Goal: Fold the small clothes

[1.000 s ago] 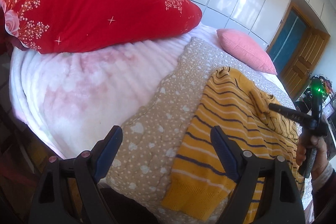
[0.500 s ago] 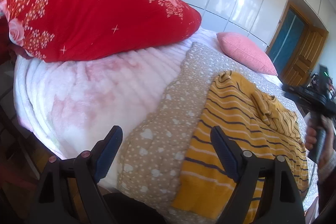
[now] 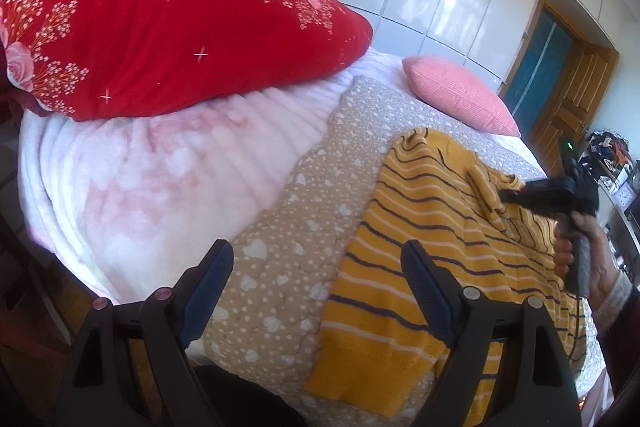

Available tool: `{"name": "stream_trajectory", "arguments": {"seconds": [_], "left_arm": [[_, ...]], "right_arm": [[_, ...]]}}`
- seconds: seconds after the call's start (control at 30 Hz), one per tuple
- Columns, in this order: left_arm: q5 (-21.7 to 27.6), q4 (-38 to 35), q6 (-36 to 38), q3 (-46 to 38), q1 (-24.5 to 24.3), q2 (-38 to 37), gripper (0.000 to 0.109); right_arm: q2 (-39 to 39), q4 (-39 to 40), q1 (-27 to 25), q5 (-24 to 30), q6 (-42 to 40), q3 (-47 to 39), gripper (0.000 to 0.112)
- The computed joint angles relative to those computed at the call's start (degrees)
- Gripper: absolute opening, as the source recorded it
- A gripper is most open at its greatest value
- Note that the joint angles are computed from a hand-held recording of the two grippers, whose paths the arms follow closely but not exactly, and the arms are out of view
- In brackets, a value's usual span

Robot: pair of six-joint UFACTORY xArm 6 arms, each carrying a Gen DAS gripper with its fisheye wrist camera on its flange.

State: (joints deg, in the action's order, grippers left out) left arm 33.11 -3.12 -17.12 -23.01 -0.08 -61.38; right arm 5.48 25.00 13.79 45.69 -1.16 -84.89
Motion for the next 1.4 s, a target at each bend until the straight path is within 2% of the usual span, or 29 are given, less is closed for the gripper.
{"name": "stream_trajectory", "arguments": {"seconds": [0.1, 0.2, 0.27, 0.37, 0.4, 0.43, 0.53, 0.6, 0.67, 0.73, 0.87, 0.9, 0.93, 1.0, 1.13, 1.2, 1.27, 1.33, 1.4], "left_arm": [[1.02, -1.51, 1.08, 0.32, 1.80, -0.38, 0.085], [2.01, -2.79, 2.25, 0.78, 4.07, -1.52, 0.085], [2.34, -3.60, 3.25, 1.20, 5.65, -2.40, 0.085], [2.62, -6.24, 5.65, 1.64, 8.38, -2.88, 0.085], [2.66, -7.45, 6.56, 1.81, 9.17, -2.91, 0.085], [2.61, -8.62, 7.43, 2.04, 9.86, -2.83, 0.085], [2.49, -10.59, 8.76, 2.46, 10.70, -2.46, 0.085], [2.31, -11.57, 8.98, 2.38, 10.43, -1.79, 0.085], [1.99, -11.67, 8.56, 2.36, 9.63, -1.41, 0.085], [1.60, -10.92, 7.49, 2.21, 8.07, -1.33, 0.085], [1.00, -7.36, 4.54, 1.86, 4.95, -1.64, 0.085], [0.97, -6.15, 3.62, 1.70, 4.34, -1.72, 0.085], [0.97, -5.59, 3.24, 1.60, 4.13, -1.76, 0.085], [1.24, -4.95, 2.97, 1.37, 4.29, -1.84, 0.085], [2.32, -5.59, 3.78, 1.42, 6.53, -2.97, 0.085], [2.95, -6.46, 4.75, 1.63, 8.07, -3.90, 0.085], [3.33, -7.33, 5.76, 1.81, 9.30, -4.31, 0.085], [3.43, -8.05, 6.52, 1.96, 9.95, -3.92, 0.085], [3.36, -7.62, 6.00, 2.04, 9.64, -3.04, 0.085]], "right_arm": [[4.57, 2.24, 3.69, 0.99, -2.00, -7.10, 0.006], [8.08, 11.96, 6.67, 4.18, -10.94, -13.98, 0.006], [7.54, 13.30, 8.71, 4.70, -14.81, -15.16, 0.006], [3.27, 8.29, 9.70, 2.07, -13.54, -10.67, 0.011], [1.19, 7.65, 8.88, 0.99, -11.94, -7.76, 0.017], [-1.09, 7.36, 7.59, -0.34, -9.91, -4.32, 0.020], [-7.55, 3.51, 2.65, -2.68, -3.64, 5.60, 0.022], [-9.96, 2.24, -0.33, -2.32, -1.09, 9.49, 0.022], [-11.44, 3.31, -3.01, -2.77, 1.24, 12.83, 0.023], [-10.79, 7.46, -4.87, -3.05, 0.67, 13.67, 0.031], [-4.77, 8.56, -4.36, -1.58, 1.87, 8.08, 0.031], [-3.13, 8.52, -3.61, -1.59, 2.11, 6.27, 0.028], [-1.15, 8.55, -2.91, -0.89, 1.60, 3.58, 0.016], [1.79, 7.85, -1.00, -0.60, 1.12, -0.67, 0.010], [6.19, 14.83, 2.96, 2.04, -6.83, -8.95, 0.010], [5.06, 17.62, 4.01, 2.51, -10.30, -9.17, 0.010], [2.12, 15.31, 4.26, 1.10, -10.35, -6.74, 0.015], [-1.61, 5.78, 3.87, -1.61, -3.51, -1.91, 0.036], [-4.80, -3.31, 3.04, -2.70, 2.35, 2.64, 0.042]]}}
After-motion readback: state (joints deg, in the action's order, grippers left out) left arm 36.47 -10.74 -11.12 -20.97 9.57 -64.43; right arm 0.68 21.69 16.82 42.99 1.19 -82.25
